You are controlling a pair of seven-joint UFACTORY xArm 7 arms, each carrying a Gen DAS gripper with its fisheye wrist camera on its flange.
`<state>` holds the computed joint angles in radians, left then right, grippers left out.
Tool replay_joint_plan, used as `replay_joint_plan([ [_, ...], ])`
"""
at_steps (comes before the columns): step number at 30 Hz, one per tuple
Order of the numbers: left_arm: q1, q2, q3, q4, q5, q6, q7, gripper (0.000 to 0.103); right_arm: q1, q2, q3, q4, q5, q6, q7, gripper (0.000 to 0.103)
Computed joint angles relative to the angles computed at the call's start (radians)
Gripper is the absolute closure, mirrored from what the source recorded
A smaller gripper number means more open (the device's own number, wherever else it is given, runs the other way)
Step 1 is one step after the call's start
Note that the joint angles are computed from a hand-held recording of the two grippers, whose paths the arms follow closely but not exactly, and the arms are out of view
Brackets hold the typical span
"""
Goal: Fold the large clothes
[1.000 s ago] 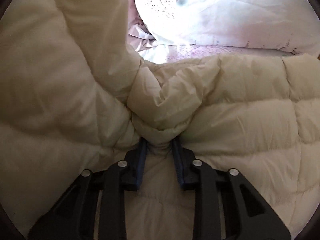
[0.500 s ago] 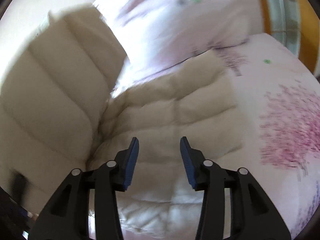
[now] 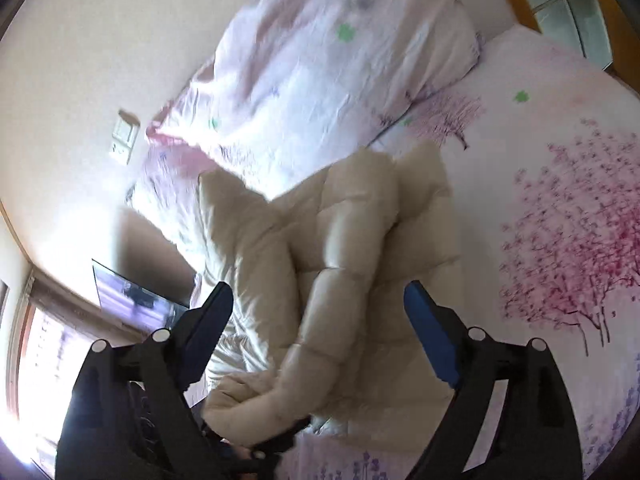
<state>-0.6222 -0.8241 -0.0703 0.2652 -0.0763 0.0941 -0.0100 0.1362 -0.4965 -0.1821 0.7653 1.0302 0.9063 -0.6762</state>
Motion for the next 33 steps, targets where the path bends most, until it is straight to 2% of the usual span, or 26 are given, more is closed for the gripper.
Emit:
replay_joint_plan([
  [3,0.020,0.021,-0.049,0.001,0.022,-0.005,-0.008,0.059,0.010,-0.057,0.071,-0.041,-0.024,-0.154,-0.024,0.019],
  [4,0.023,0.042,-0.056,0.010,0.029,-0.012,-0.009,0.058,0.028,-0.063,0.069,-0.046,-0.018,-0.187,-0.040,0.020],
  [6,0.028,0.066,-0.071,0.017,0.043,-0.013,-0.010,0.056,0.073,-0.067,0.051,-0.043,-0.021,-0.175,-0.065,0.020],
  [10,0.035,0.094,-0.092,0.023,0.062,-0.023,-0.020,0.056,0.111,0.010,0.063,0.006,-0.103,-0.085,-0.021,0.021],
  [11,0.037,0.099,-0.099,0.023,0.066,-0.029,-0.024,0.054,0.120,0.037,0.057,0.023,-0.103,-0.051,-0.018,0.029],
  [12,0.040,0.100,-0.102,0.022,0.071,-0.033,-0.027,0.052,0.119,0.055,0.057,0.033,-0.102,-0.032,-0.016,0.050],
  [14,0.056,0.093,-0.117,0.018,0.083,-0.038,-0.036,0.052,0.109,0.077,0.078,0.037,-0.112,-0.038,-0.007,0.078],
  [15,0.057,0.082,-0.119,0.014,0.088,-0.034,-0.038,0.051,0.111,0.085,0.073,0.037,-0.089,-0.032,-0.020,0.086],
  [17,0.024,0.039,-0.080,0.009,0.087,-0.004,-0.022,0.049,0.104,0.082,0.074,0.033,-0.066,-0.032,-0.034,0.091],
  [19,-0.048,-0.043,0.002,-0.003,0.063,0.052,0.018,0.046,0.095,0.061,0.081,0.016,-0.056,-0.055,-0.052,0.092],
  [20,-0.070,-0.087,0.031,-0.009,0.047,0.082,0.036,0.040,0.091,0.053,0.084,0.011,-0.057,-0.064,-0.053,0.093],
  [22,-0.149,-0.207,0.150,-0.003,-0.017,0.181,0.098,0.037,0.084,0.041,0.080,0.012,-0.070,-0.066,-0.052,0.093],
  [24,-0.172,-0.292,0.233,0.010,-0.073,0.227,0.141,0.035,0.082,0.023,0.079,0.008,-0.080,-0.080,-0.052,0.094],
  [27,-0.066,-0.334,0.254,0.037,-0.113,0.214,0.140,0.033,0.085,-0.014,0.070,-0.005,-0.081,-0.097,-0.060,0.094],
  [28,-0.003,-0.314,0.243,0.051,-0.115,0.198,0.130,0.033,0.089,-0.017,0.064,-0.005,-0.079,-0.105,-0.067,0.095],
  [30,0.067,-0.263,0.245,0.079,-0.130,0.183,0.133,0.032,0.088,-0.043,0.052,-0.018,-0.082,-0.118,-0.072,0.095],
  [33,0.124,-0.160,0.247,0.117,-0.146,0.175,0.156,0.032,0.079,-0.046,0.033,-0.029,-0.095,-0.135,-0.058,0.095],
])
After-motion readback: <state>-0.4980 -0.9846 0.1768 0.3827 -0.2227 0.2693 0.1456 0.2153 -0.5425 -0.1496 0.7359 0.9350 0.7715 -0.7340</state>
